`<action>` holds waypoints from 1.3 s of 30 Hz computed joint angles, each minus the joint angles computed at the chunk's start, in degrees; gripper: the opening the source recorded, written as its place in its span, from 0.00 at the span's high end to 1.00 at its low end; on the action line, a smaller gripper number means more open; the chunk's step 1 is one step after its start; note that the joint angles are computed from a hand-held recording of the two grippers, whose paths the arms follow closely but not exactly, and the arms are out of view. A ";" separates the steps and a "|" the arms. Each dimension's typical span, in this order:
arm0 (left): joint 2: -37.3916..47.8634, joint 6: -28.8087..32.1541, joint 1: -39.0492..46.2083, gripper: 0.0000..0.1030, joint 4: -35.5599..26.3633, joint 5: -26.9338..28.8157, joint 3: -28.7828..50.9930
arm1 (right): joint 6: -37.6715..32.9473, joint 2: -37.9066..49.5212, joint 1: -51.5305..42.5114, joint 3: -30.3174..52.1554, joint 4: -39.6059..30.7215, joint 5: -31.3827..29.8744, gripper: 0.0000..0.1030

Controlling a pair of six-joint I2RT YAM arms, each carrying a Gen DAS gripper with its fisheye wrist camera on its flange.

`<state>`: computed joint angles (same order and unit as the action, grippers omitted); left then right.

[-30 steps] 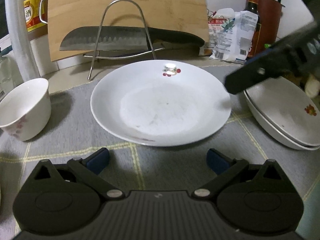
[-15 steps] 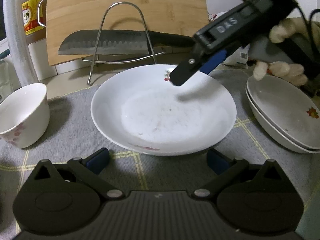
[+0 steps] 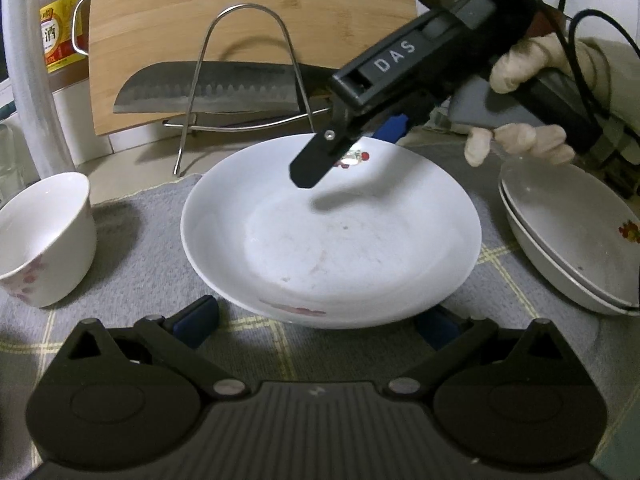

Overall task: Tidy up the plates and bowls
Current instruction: 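Close the right tool on the plate rim and lift the plate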

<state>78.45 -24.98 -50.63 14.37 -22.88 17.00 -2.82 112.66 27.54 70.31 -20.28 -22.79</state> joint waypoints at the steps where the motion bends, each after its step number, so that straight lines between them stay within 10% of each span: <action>1: 0.00 0.20 0.19 0.00 -0.17 0.22 0.12 | -0.26 0.24 0.08 0.35 -0.26 -0.36 0.01; 39: -2.87 6.99 2.63 0.00 3.18 4.18 -2.86 | -2.43 2.14 -0.38 3.16 -2.45 -3.16 0.10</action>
